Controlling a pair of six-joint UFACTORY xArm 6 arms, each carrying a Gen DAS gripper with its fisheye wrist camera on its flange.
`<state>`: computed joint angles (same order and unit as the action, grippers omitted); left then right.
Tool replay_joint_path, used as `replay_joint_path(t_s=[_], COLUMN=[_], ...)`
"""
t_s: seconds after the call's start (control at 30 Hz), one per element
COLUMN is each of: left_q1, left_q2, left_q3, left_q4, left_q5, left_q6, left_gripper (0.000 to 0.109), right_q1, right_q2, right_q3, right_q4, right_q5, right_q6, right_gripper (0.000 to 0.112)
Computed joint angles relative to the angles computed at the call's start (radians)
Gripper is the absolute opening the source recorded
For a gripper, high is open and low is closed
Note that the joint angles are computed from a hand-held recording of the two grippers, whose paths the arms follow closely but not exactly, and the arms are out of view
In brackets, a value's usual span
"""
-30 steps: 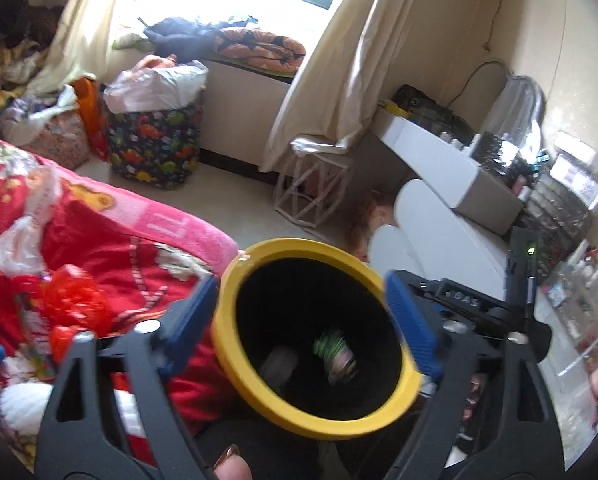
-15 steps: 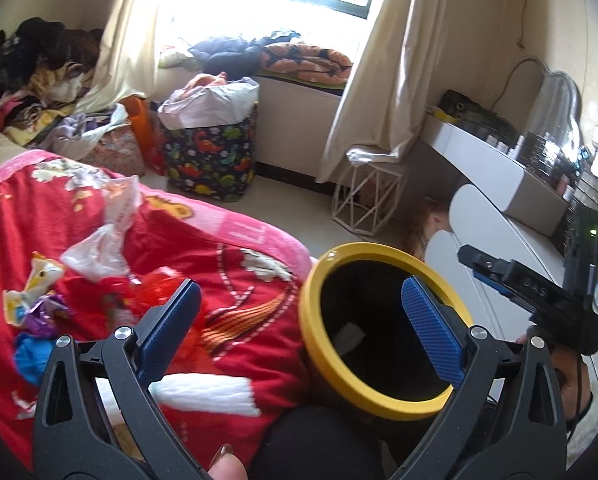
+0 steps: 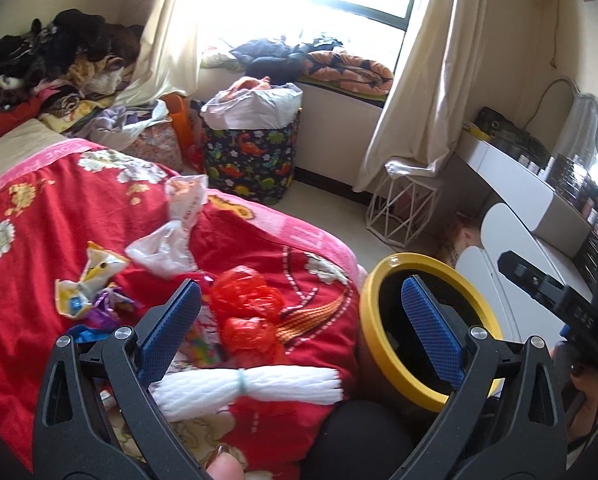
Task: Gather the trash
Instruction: 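Open both tools to drop the wrapper and foam net into the bin, then grasp the white foam net with the right tool while the left tool grasps the silver foil wrapper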
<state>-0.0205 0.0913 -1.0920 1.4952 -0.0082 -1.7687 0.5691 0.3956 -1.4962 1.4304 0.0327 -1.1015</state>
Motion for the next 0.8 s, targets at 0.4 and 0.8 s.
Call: replay_joint_path(t_s=[0.4,0.8], left_q1=[0.103,0.223], left_q2=[-0.071,-0.158], left_q3=[0.074,0.154], left_q4=[0.122,0.224], left_q5=[-0.003,-0.01], left_q6=[-0.156,-0.297], left_gripper=[0.092,0.092], right_q1=[0.067,0.123], right_q2=[0.024,0.066], right_q3=[-0.021,-0.04], right_q4=[-0.116,-0.314], right_q5=[0.052,0.13], right_q6=[0.028,0.127], right_gripper=[0.082,0.083])
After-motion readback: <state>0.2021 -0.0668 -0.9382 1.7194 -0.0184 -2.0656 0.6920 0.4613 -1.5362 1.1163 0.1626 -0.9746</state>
